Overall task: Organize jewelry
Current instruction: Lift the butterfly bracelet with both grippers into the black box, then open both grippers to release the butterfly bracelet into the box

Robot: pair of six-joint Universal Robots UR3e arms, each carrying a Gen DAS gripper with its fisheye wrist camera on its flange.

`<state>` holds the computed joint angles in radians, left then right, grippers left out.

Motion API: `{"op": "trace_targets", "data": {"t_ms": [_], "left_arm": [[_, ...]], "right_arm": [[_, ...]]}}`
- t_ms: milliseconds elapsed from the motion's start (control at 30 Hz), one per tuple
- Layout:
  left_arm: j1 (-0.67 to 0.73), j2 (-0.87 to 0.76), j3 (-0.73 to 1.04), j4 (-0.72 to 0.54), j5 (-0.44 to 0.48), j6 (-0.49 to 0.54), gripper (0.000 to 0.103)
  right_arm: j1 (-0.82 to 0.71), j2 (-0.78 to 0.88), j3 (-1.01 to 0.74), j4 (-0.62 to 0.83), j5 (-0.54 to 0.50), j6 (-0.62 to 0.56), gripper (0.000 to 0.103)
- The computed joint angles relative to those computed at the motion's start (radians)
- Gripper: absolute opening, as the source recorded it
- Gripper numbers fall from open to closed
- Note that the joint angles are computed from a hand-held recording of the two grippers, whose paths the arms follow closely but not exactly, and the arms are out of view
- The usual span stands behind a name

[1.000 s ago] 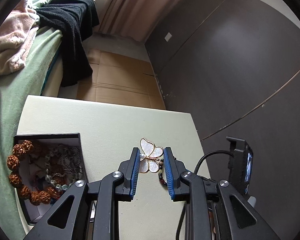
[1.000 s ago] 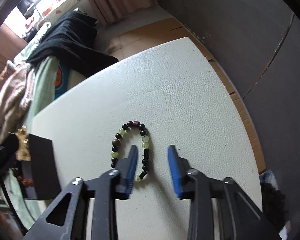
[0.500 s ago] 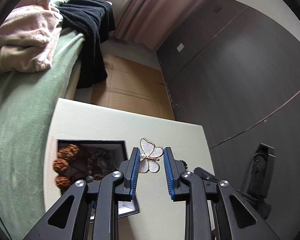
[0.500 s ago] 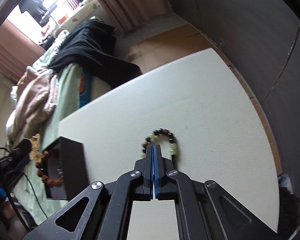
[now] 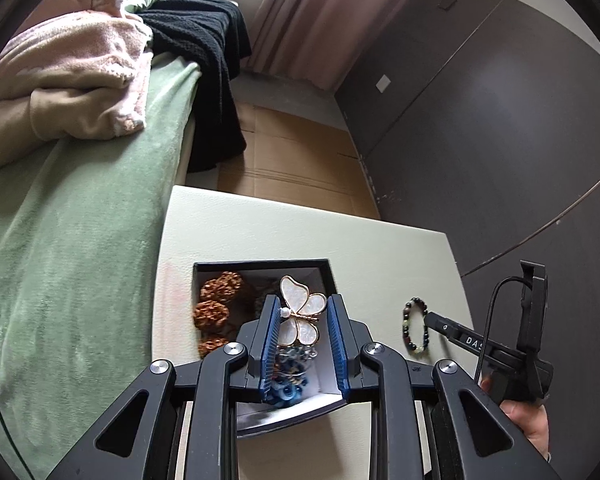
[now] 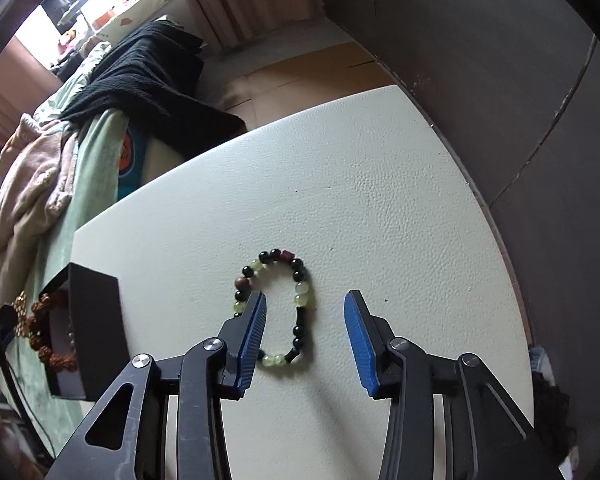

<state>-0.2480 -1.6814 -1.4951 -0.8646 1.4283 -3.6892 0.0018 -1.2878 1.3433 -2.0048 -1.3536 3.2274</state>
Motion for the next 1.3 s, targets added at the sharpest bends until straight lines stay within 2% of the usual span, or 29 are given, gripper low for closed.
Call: {"op": "trace_targets", "data": {"t_ms": [167, 200, 233, 267, 400, 433, 467, 533, 567, 767, 900, 1067, 1167, 1200, 1267, 1300], "left_arm": [[0.013, 0.004, -0.021, -0.009, -0.011, 0.016, 0.025], [0.014, 0.004, -0.021, -0.012, -0.015, 0.019, 0.025], [0.015, 0.005, -0.022, -0.018, -0.015, 0.022, 0.025], [0.013, 0.006, -0.022, -0.02, -0.011, 0.022, 0.025], [0.039, 0.027, -0.04, -0.017, -0.063, 0.023, 0.028], [0.047, 0.034, -0.045, -0.019, -0.073, 0.02, 0.036], [0.052, 0.04, -0.049, -0.015, -0.075, 0.014, 0.049], [0.061, 0.061, -0.069, 0.012, -0.08, 0.003, 0.063], [0.062, 0.07, -0.073, 0.022, -0.075, 0.0, 0.064], [0.061, 0.105, -0.072, 0.032, -0.054, -0.003, 0.064], [0.073, 0.13, -0.085, 0.047, -0.046, -0.003, 0.064], [0.102, 0.156, -0.111, 0.058, -0.046, -0.018, 0.064], [0.109, 0.163, -0.12, 0.062, -0.039, -0.029, 0.065], [0.109, 0.164, -0.122, 0.061, -0.037, -0.031, 0.065], [0.105, 0.162, -0.121, 0.061, -0.032, -0.032, 0.065], [0.098, 0.158, -0.117, 0.063, -0.026, -0.034, 0.065]], "right_arm": [[0.057, 0.046, -0.01, -0.069, -0.077, 0.002, 0.041], [0.077, 0.059, -0.022, -0.073, -0.113, 0.009, 0.032], [0.089, 0.064, -0.024, -0.086, -0.145, 0.015, 0.017], [0.086, 0.07, -0.034, -0.077, -0.134, 0.017, 0.01], [0.036, 0.032, -0.002, -0.076, 0.003, 0.027, 0.009], [0.034, 0.017, 0.004, -0.087, 0.022, 0.03, 0.009], [0.031, -0.002, 0.011, -0.101, 0.051, 0.032, 0.009], [0.019, -0.043, 0.033, -0.129, 0.125, 0.029, 0.009], [0.015, -0.066, 0.05, -0.142, 0.157, 0.026, 0.009], [0.01, -0.144, 0.102, -0.202, 0.333, 0.039, 0.009], [0.042, -0.148, 0.106, -0.242, 0.414, 0.065, 0.009], [0.091, -0.115, 0.085, -0.273, 0.499, 0.1, 0.009], [0.124, -0.075, 0.035, -0.234, 0.515, 0.102, 0.01], [0.135, -0.056, 0.008, -0.201, 0.514, 0.093, 0.013], [0.133, -0.06, 0.014, -0.181, 0.505, 0.08, 0.032], [0.132, -0.078, 0.038, -0.202, 0.482, 0.09, 0.051]]}}
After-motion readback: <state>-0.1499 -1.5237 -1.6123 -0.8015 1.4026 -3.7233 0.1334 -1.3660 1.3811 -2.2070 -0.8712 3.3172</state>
